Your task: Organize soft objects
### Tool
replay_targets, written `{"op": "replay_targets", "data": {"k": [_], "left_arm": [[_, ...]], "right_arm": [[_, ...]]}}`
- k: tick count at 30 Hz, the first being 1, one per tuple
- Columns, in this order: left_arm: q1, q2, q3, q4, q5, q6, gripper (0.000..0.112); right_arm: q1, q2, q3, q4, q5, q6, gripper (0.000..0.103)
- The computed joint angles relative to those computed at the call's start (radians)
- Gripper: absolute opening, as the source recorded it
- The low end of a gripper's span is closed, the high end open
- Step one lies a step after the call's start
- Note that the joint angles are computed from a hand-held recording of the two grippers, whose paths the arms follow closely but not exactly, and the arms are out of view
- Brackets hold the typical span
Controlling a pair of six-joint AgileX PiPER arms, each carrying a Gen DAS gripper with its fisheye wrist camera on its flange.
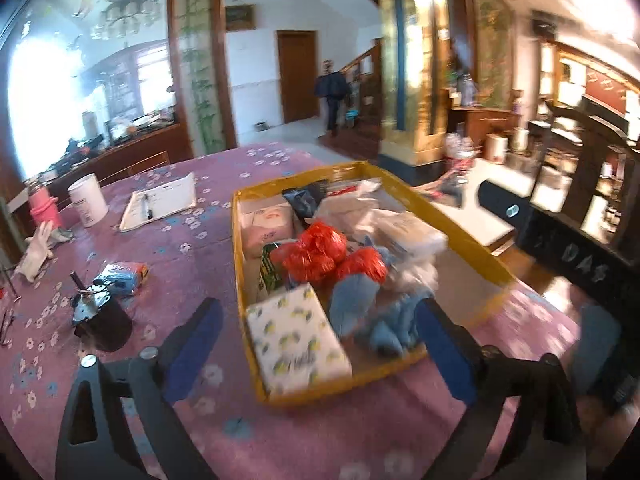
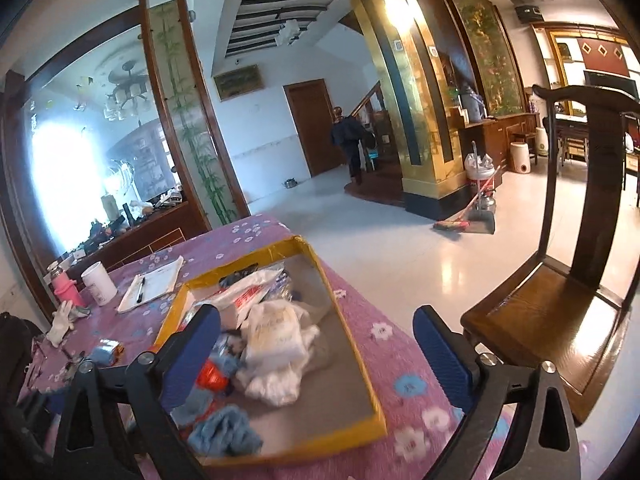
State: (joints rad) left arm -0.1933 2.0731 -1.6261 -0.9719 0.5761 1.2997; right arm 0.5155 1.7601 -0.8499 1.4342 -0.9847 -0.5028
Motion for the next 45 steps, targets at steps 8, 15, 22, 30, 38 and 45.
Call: {"op": "replay_targets", "data": {"k": [8,15,22,30,38,45], "left_arm": [[0.183,-0.075,0.223,-0.244,0.115,0.375,0.103],[0.145,-0.064,0.196,-0.034,0.069,0.204,0.103],[0.125,-0.112,0.283,-0.134,-0.083,0.309,0.103],[0.118,-0.110,0.281,-0.122,-0.103,0.305,0.103],[0.107,-0.128,0.322,-0.184,-0.133,0.398,0.103],[0.107,-0.126,0.318,-0.167,-0.130,0.379,0.103]], "right_arm": [[0.253,0.122,-0.042,0.160,-0.166,0.003,0.102],[0.274,0.194,-0.089,0.224,-0.152,-0.012,0.102],[0.244,0.201,-0.107,0.242,-0.110,-0.030,0.102],[0.236,0.199,-0.101,0.231,-0.099,-0.007,0.102],[0.222,0.188,-0.076,0.192,-0.069,0.042,0.102],[0.218,0.182,-0.062,0.171,-0.057,0.074,0.102]]}}
